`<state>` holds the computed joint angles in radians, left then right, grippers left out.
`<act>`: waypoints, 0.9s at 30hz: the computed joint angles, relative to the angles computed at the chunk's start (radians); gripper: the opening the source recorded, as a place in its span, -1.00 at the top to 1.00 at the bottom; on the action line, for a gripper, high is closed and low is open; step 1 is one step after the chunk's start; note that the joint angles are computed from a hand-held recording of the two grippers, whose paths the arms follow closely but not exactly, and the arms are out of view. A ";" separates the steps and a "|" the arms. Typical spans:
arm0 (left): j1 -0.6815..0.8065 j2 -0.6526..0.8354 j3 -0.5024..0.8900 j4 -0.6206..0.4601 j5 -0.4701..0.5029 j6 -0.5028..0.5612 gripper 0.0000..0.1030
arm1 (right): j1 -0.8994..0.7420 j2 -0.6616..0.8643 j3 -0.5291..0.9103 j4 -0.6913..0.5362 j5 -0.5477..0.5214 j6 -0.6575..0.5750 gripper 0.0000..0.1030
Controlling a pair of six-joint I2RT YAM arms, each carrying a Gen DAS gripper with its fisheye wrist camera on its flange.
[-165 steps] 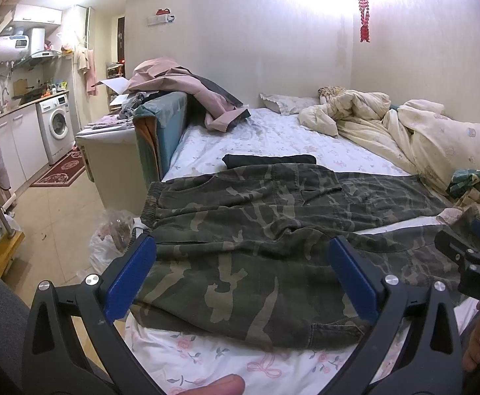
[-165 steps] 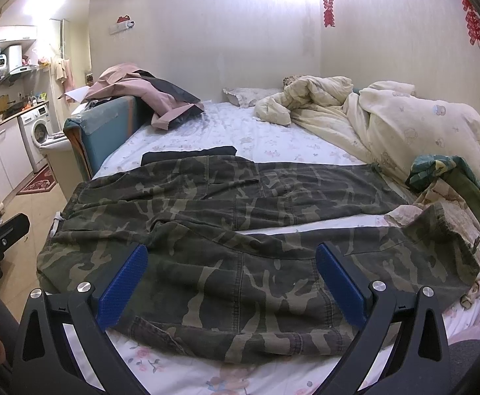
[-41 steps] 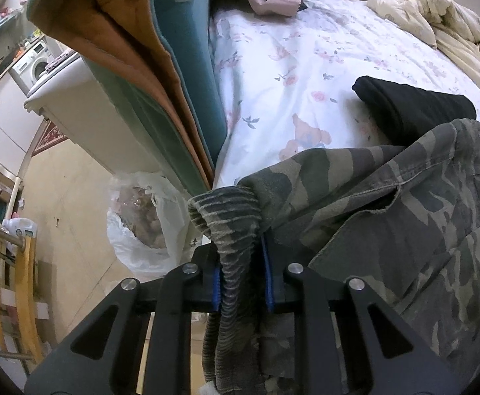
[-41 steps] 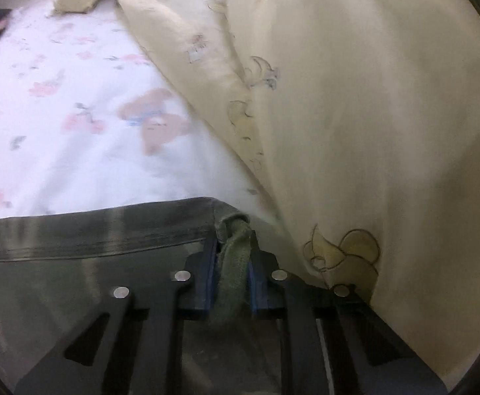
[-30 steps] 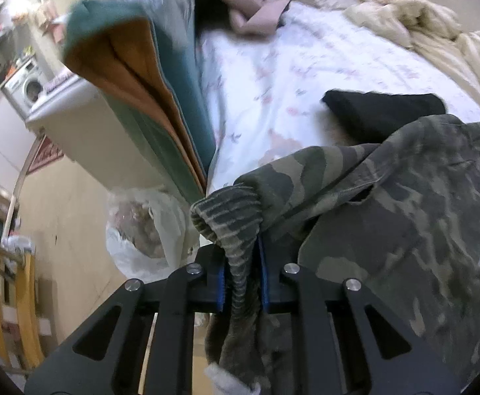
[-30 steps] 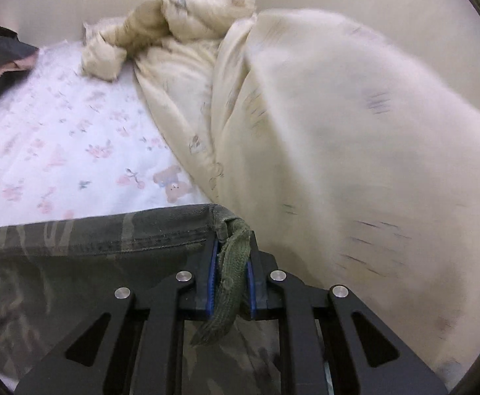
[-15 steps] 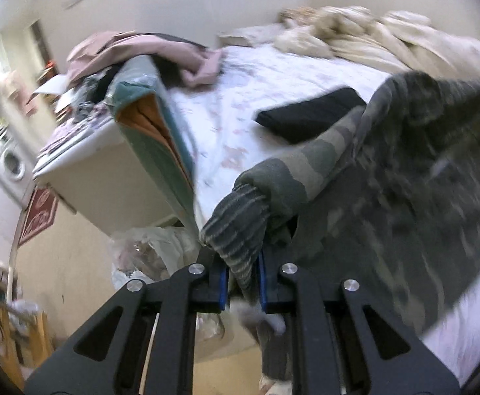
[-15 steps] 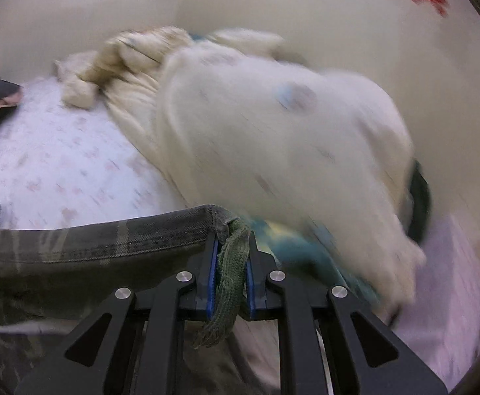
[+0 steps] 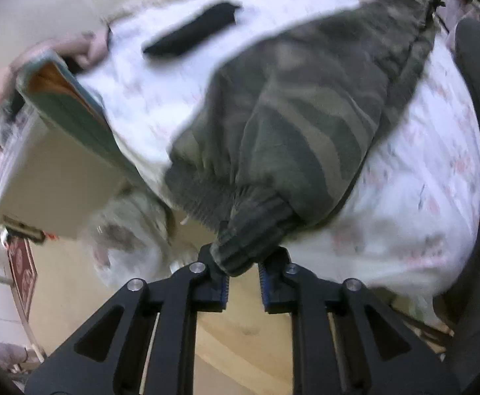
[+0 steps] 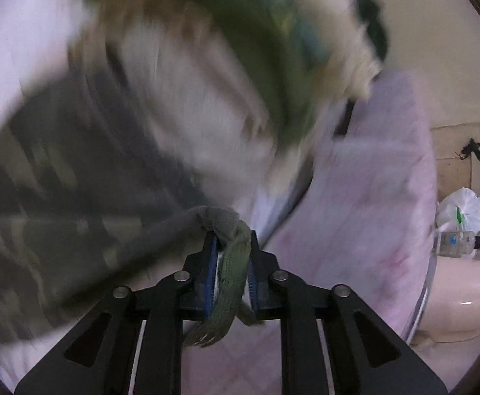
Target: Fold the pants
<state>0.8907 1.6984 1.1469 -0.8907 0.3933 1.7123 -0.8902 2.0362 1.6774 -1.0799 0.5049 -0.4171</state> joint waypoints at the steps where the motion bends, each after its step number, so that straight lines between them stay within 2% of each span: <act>1: -0.001 0.010 0.000 0.015 -0.024 -0.007 0.74 | 0.006 -0.009 -0.009 -0.002 -0.007 -0.016 0.55; 3: 0.008 0.046 0.047 -0.012 -0.044 -0.028 0.73 | 0.030 -0.018 -0.006 -0.006 0.038 -0.063 -0.49; 4: 0.005 0.071 0.082 -0.027 -0.072 -0.061 0.67 | 0.043 -0.033 -0.021 0.022 0.076 -0.098 -0.58; 5: 0.008 0.089 0.102 -0.025 -0.093 -0.091 0.42 | 0.055 -0.048 -0.031 0.058 0.121 -0.143 -0.59; 6: 0.014 0.108 0.133 -0.028 -0.103 -0.119 0.33 | 0.059 -0.063 -0.038 0.082 0.144 -0.170 -0.59; 7: 0.030 0.130 0.176 -0.042 -0.094 -0.138 0.33 | 0.065 -0.068 -0.023 0.093 0.149 -0.186 -0.59; 9: 0.045 0.149 0.231 -0.053 -0.068 -0.176 0.33 | 0.075 -0.077 0.018 0.090 0.093 -0.185 -0.59; 10: 0.049 0.157 0.270 -0.072 -0.044 -0.231 0.33 | 0.085 -0.090 0.030 0.084 0.036 -0.171 -0.59; 11: 0.045 0.162 0.333 -0.122 0.008 -0.356 0.33 | 0.094 -0.105 0.037 0.069 -0.043 -0.147 -0.59; 13: 0.030 0.162 0.401 -0.221 0.097 -0.475 0.19 | 0.092 -0.118 0.042 0.025 -0.231 -0.067 -0.59; 14: -0.008 0.122 0.386 -0.239 0.115 -0.542 -0.10 | 0.092 -0.128 0.034 -0.002 -0.328 -0.014 -0.59; 15: -0.056 0.060 0.340 -0.222 0.118 -0.623 -0.21 | 0.089 -0.134 0.014 -0.019 -0.441 0.043 -0.59; 18: -0.180 -0.039 0.271 -0.218 0.092 -0.857 -0.23 | 0.080 -0.200 -0.112 -0.038 -0.800 0.237 -0.59; 20: -0.257 -0.113 0.183 -0.214 0.071 -1.058 -0.25 | 0.101 -0.295 -0.246 -0.001 -0.917 0.315 -0.59; 21: -0.271 -0.122 0.160 -0.211 0.068 -1.101 -0.28 | 0.121 -0.367 -0.344 0.034 -0.967 0.341 -0.59; 23: -0.309 -0.191 0.029 -0.187 0.067 -1.240 -0.28 | 0.168 -0.492 -0.507 0.075 -1.023 0.349 -0.59; 27: -0.362 -0.265 -0.166 -0.085 0.027 -1.400 -0.28 | 0.190 -0.614 -0.762 0.166 -1.087 0.399 -0.59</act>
